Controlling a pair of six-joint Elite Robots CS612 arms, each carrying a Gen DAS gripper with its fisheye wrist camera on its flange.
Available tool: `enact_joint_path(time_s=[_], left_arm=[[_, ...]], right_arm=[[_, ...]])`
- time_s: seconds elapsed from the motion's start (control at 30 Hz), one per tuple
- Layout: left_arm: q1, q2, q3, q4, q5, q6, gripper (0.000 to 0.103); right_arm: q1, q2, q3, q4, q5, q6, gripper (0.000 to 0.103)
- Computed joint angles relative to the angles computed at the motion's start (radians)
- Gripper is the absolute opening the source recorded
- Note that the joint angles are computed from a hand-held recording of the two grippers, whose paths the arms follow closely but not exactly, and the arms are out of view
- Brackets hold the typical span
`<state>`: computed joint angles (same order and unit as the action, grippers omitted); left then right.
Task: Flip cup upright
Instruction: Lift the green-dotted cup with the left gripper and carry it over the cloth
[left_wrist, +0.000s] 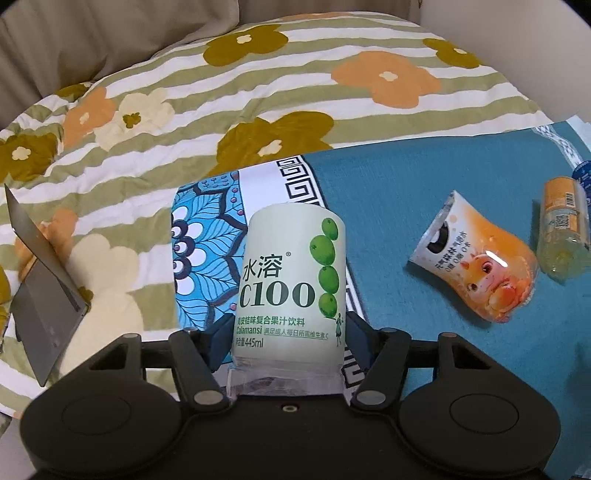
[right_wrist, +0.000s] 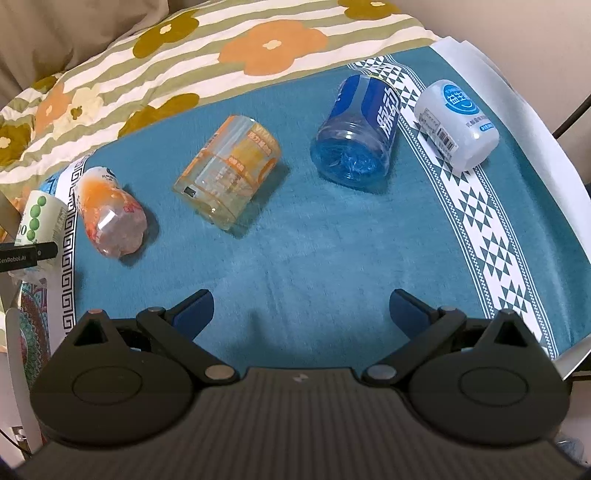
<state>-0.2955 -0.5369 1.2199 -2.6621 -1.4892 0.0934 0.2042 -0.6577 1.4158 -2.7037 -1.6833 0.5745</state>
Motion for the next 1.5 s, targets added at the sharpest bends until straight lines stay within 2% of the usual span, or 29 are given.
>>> enact_joint_path(time_s=[0.2, 0.47, 0.7, 0.9, 1.03, 1.17, 1.37, 1.5], left_arm=[[-0.014, -0.029, 0.050, -0.046, 0.022, -0.027, 0.067], [-0.050, -0.105, 0.162, -0.131, 0.064, -0.124, 0.067], [-0.112, -0.184, 0.285, -0.230, 0.130, -0.259, 0.068], [-0.174, -0.219, 0.356, -0.269, 0.171, -0.374, 0.068], [-0.212, -0.220, 0.372, -0.260, 0.172, -0.443, 0.068], [-0.241, -0.202, 0.361, -0.241, 0.143, -0.478, 0.068], [-0.264, -0.155, 0.324, -0.202, 0.100, -0.507, 0.068], [-0.273, -0.132, 0.309, -0.194, 0.097, -0.503, 0.068]], right_arm=[[-0.008, -0.015, 0.021, -0.032, 0.011, -0.025, 0.103], [-0.035, -0.063, 0.098, -0.118, 0.041, -0.104, 0.103], [-0.081, -0.121, 0.202, -0.201, 0.096, -0.224, 0.103], [-0.124, -0.153, 0.282, -0.269, 0.152, -0.337, 0.103], [-0.151, -0.160, 0.312, -0.279, 0.191, -0.412, 0.103], [-0.168, -0.161, 0.329, -0.269, 0.211, -0.444, 0.103], [-0.181, -0.155, 0.342, -0.228, 0.211, -0.460, 0.103], [-0.183, -0.147, 0.346, -0.220, 0.201, -0.459, 0.103]])
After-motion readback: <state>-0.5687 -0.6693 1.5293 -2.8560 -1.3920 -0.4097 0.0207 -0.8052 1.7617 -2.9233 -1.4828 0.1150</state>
